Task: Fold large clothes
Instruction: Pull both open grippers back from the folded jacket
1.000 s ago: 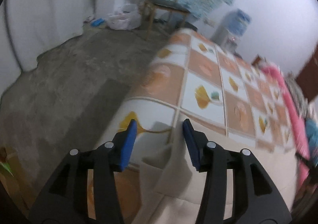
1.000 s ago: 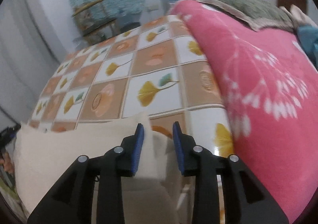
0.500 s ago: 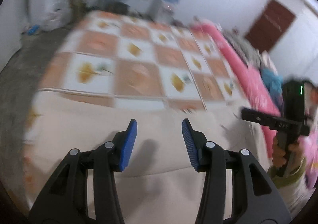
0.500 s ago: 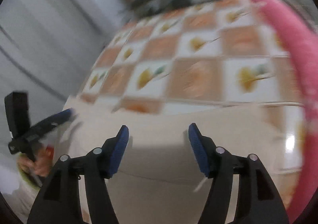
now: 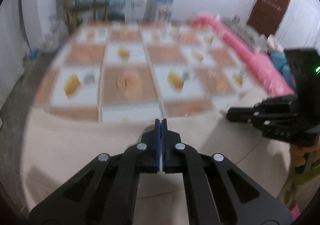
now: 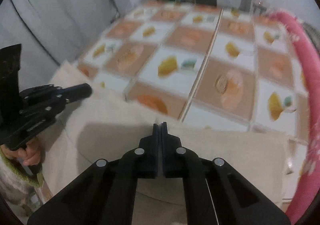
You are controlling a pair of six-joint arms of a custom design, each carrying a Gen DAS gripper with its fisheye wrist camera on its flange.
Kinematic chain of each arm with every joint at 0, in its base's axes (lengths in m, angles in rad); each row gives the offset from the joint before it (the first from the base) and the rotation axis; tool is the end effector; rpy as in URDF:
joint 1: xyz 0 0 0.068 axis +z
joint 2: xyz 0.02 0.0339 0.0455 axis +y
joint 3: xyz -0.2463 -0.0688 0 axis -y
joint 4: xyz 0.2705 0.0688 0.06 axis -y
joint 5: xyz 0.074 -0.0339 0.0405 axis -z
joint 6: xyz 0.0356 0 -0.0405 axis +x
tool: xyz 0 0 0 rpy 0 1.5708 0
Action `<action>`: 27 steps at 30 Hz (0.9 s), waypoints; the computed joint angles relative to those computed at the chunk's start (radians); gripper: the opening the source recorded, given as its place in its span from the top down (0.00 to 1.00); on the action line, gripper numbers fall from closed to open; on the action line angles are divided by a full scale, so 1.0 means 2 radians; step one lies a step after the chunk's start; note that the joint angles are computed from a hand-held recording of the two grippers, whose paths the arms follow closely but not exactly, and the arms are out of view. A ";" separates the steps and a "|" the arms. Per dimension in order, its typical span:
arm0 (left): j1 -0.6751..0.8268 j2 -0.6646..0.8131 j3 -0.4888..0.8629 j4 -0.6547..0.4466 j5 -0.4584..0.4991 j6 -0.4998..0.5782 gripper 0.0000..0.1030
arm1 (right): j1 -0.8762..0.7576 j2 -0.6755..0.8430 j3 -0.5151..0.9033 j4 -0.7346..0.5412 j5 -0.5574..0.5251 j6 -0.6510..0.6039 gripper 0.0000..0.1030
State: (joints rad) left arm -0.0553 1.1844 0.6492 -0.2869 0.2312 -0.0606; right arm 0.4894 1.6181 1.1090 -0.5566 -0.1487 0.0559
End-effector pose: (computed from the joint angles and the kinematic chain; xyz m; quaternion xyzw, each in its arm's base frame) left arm 0.2636 -0.0228 0.1757 0.0397 0.9246 -0.1282 0.3564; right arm 0.3064 0.1692 0.1845 -0.2258 0.9390 0.1364 0.2206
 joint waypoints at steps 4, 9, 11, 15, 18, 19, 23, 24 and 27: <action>0.000 0.006 0.019 0.011 -0.022 0.006 0.99 | 0.004 0.004 0.017 0.013 0.016 -0.001 0.97; -0.004 0.126 0.048 0.013 -0.032 -0.005 0.99 | 0.012 0.075 0.028 0.031 0.029 0.007 0.97; -0.002 0.120 0.045 0.014 -0.031 -0.012 0.95 | 0.013 0.065 0.013 0.043 0.030 0.014 0.97; 0.015 0.100 0.047 -0.012 -0.035 -0.021 0.92 | -0.006 0.039 -0.001 0.039 0.005 0.037 0.85; 0.063 0.003 0.006 -0.039 0.001 -0.023 0.79 | -0.027 -0.042 -0.055 0.039 0.006 0.049 0.57; 0.085 -0.040 -0.013 -0.054 0.016 -0.020 0.73 | -0.037 -0.077 -0.077 0.036 0.004 0.051 0.50; 0.226 -0.212 -0.071 -0.181 0.122 0.032 0.61 | -0.100 -0.257 -0.179 -0.015 0.003 0.059 0.41; 0.264 -0.242 -0.079 -0.217 0.149 0.056 0.55 | -0.127 -0.307 -0.204 -0.038 -0.006 0.063 0.38; 0.432 -0.313 -0.087 -0.382 0.225 0.209 0.39 | -0.219 -0.418 -0.260 -0.114 -0.047 0.059 0.36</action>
